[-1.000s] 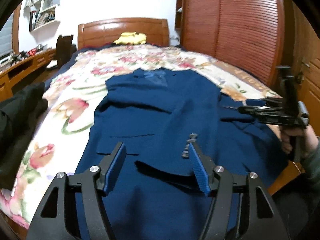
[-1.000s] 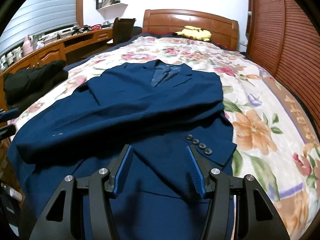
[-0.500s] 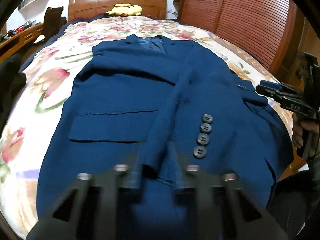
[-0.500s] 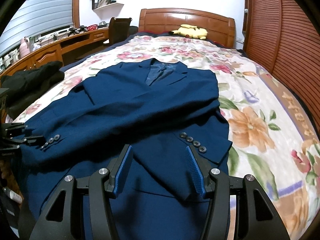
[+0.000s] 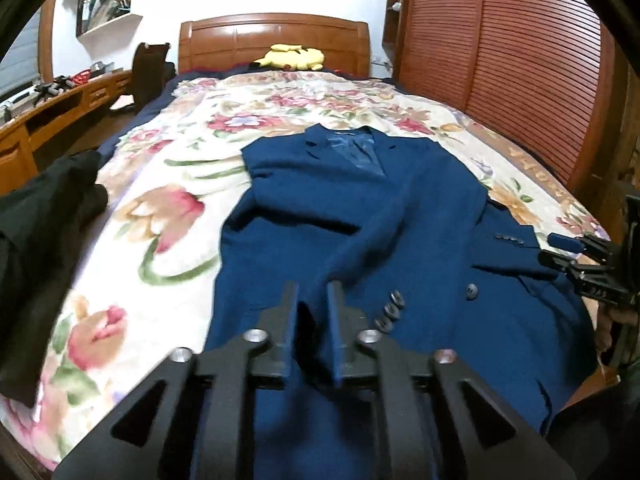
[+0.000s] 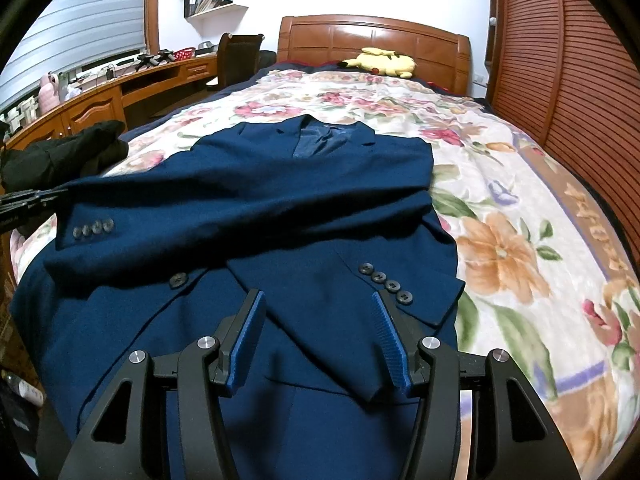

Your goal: Fold large clothes

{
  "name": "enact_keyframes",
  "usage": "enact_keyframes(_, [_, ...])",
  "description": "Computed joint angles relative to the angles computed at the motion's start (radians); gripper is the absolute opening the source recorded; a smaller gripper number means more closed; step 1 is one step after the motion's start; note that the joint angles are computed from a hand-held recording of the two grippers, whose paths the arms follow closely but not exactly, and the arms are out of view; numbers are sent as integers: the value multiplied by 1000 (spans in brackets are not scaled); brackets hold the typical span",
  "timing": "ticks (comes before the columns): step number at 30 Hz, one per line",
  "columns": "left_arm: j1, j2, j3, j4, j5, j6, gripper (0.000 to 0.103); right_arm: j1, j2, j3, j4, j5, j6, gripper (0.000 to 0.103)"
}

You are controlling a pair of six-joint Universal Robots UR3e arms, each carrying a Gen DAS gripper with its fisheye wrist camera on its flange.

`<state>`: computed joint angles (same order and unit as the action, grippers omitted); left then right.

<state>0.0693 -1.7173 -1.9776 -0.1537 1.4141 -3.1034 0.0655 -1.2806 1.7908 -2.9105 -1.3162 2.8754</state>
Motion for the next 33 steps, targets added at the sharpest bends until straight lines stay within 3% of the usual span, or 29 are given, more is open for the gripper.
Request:
enact_keyframes(3, [14, 23, -62, 68, -12, 8, 67, 1, 3, -4, 2, -1, 2, 57])
enact_keyframes(5, [22, 45, -104, 104, -17, 11, 81, 0, 9, -8, 5, -1, -1, 57])
enact_keyframes(11, [35, 93, -210, 199, -7, 3, 81, 7, 21, -21, 13, -10, -6, 57])
enact_keyframes(33, [100, 176, -438, 327, -13, 36, 81, 29, 46, -43, 39, -39, -22, 57])
